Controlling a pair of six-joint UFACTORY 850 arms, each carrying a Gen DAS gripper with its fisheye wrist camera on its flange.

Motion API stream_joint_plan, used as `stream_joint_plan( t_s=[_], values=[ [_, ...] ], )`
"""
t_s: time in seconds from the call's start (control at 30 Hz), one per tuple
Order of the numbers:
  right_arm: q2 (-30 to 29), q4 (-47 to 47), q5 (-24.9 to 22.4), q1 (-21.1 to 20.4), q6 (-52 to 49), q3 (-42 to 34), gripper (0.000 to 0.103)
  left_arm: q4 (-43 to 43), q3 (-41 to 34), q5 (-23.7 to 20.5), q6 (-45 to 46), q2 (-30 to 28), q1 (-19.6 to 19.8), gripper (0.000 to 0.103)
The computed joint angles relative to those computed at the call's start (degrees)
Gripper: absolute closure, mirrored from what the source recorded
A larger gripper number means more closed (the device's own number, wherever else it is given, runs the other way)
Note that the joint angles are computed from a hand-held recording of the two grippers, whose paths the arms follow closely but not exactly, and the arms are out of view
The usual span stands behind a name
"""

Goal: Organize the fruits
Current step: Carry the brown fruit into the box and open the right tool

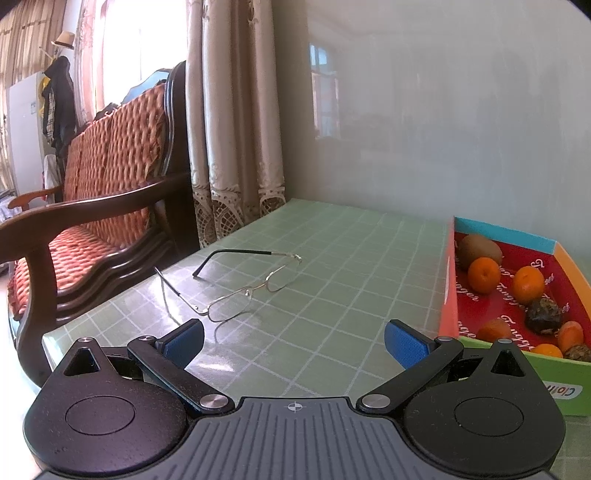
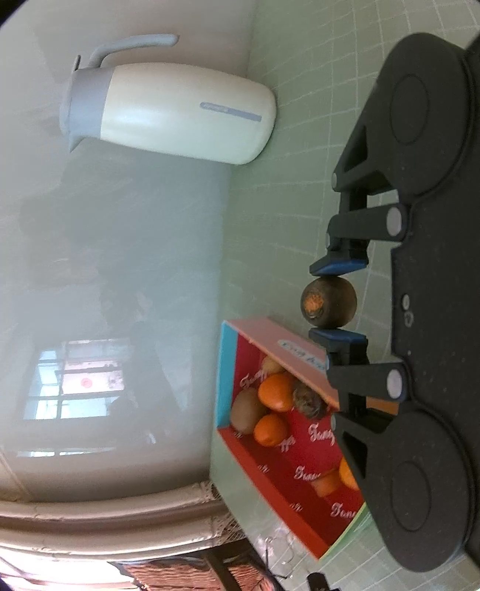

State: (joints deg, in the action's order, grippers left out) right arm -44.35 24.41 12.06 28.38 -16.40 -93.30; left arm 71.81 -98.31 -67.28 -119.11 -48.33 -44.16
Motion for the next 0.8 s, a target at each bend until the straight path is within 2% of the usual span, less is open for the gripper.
stream_joint_plan(
  t_s=[0.17,0.47,0.8],
  values=[
    [-0.82,-5.03,0.12,0.64,5.52,-1.51,0.075,-0.07,1.14,-0.01,-0.19,0.62,0.01,0.0],
    [-2.89,-20.3,-0.22,2.97,21.28,-4.95,0.075,-0.36,3.19,0.66,-0.07,1.64,0.13,0.0],
    [-5.89,-24.72,-3.17,4.9,24.64,-9.12,0.075,-0.07,4.34,1.42,0.14,2.29,0.23,0.0]
  ],
)
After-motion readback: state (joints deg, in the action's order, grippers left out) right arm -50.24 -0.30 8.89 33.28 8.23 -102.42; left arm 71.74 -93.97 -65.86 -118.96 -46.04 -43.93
